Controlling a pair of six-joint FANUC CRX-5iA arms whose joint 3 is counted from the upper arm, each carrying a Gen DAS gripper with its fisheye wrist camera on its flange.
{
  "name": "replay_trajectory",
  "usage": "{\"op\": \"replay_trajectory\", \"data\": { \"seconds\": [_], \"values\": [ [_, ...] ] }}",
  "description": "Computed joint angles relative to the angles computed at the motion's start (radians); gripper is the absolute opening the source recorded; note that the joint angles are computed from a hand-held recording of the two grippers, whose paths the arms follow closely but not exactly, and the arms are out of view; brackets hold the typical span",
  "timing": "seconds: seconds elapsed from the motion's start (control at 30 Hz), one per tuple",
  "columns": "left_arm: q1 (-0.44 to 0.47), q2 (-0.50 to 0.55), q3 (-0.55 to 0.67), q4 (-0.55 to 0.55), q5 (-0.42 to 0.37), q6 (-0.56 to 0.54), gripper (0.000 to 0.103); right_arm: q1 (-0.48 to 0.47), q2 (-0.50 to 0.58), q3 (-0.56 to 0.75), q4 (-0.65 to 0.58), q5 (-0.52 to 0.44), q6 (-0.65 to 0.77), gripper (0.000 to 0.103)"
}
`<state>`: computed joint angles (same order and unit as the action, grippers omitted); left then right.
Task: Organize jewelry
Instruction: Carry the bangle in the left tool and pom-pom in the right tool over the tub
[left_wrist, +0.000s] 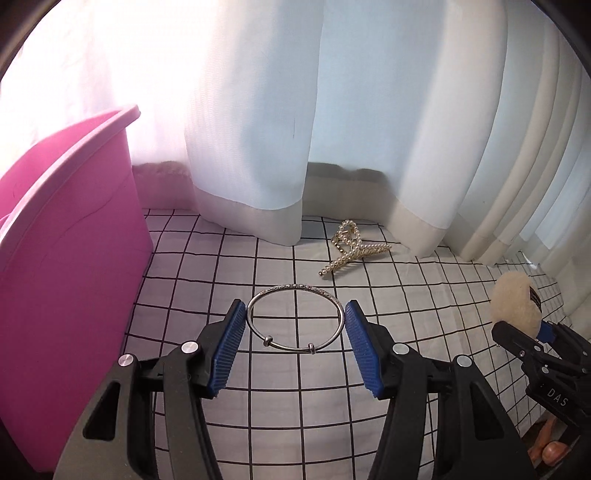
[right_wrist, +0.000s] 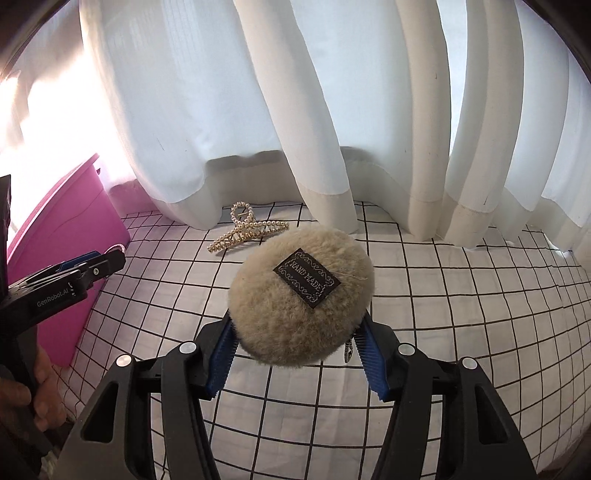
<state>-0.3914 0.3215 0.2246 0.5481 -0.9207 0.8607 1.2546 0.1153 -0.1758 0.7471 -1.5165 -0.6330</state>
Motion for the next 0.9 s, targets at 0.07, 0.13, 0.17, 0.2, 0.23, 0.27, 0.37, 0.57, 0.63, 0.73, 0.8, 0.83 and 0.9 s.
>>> {"op": "replay_trajectory", "data": {
  "seconds": [0.07, 0.13, 0.17, 0.2, 0.23, 0.27, 0.37, 0.57, 0.63, 0.73, 0.8, 0.83, 0.9],
  "values": [
    [0.007, -0.034, -0.017, 0.014, 0.011, 0.012, 0.054, 0.009, -0.012, 0.008, 0.027, -0.019, 0.033, 0.057],
    [0.013, -0.066, -0.029, 0.025, 0.019, 0.035, 0.054, 0.013, -0.026, 0.009, 0.057, -0.019, 0.072, 0.057],
    [0.018, -0.083, -0.037, 0.029, 0.024, 0.047, 0.054, 0.014, -0.033, 0.009, 0.073, -0.015, 0.092, 0.057],
    [0.019, -0.099, -0.043, 0.026, 0.034, 0.066, 0.054, 0.014, -0.04, 0.009, 0.092, -0.008, 0.113, 0.057],
    [0.024, -0.115, -0.049, 0.024, 0.041, 0.081, 0.054, 0.011, -0.045, 0.011, 0.109, 0.004, 0.14, 0.057],
    [0.03, -0.133, -0.059, 0.027, 0.052, 0.094, 0.054, 0.007, -0.049, 0.013, 0.126, 0.018, 0.166, 0.057],
    [0.051, -0.183, -0.081, 0.02, 0.084, 0.148, 0.054, -0.015, -0.059, 0.019, 0.177, 0.085, 0.238, 0.057],
    [0.116, -0.224, -0.043, -0.068, 0.108, 0.287, 0.054, -0.093, -0.026, 0.093, 0.261, 0.26, 0.422, 0.057],
    [0.144, -0.226, -0.015, -0.111, 0.11, 0.341, 0.054, -0.125, 0.0, 0.137, 0.279, 0.326, 0.485, 0.057],
    [0.195, -0.219, 0.017, -0.147, 0.109, 0.403, 0.054, -0.174, 0.047, 0.213, 0.298, 0.425, 0.57, 0.057],
    [0.229, -0.205, 0.034, -0.155, 0.111, 0.428, 0.054, -0.204, 0.093, 0.284, 0.297, 0.472, 0.636, 0.057],
    [0.245, -0.196, 0.044, -0.161, 0.111, 0.441, 0.054, -0.218, 0.12, 0.326, 0.286, 0.491, 0.675, 0.057],
    [0.271, -0.172, 0.075, -0.198, 0.103, 0.479, 0.054, -0.248, 0.17, 0.406, 0.251, 0.537, 0.749, 0.057]
  ]
}}
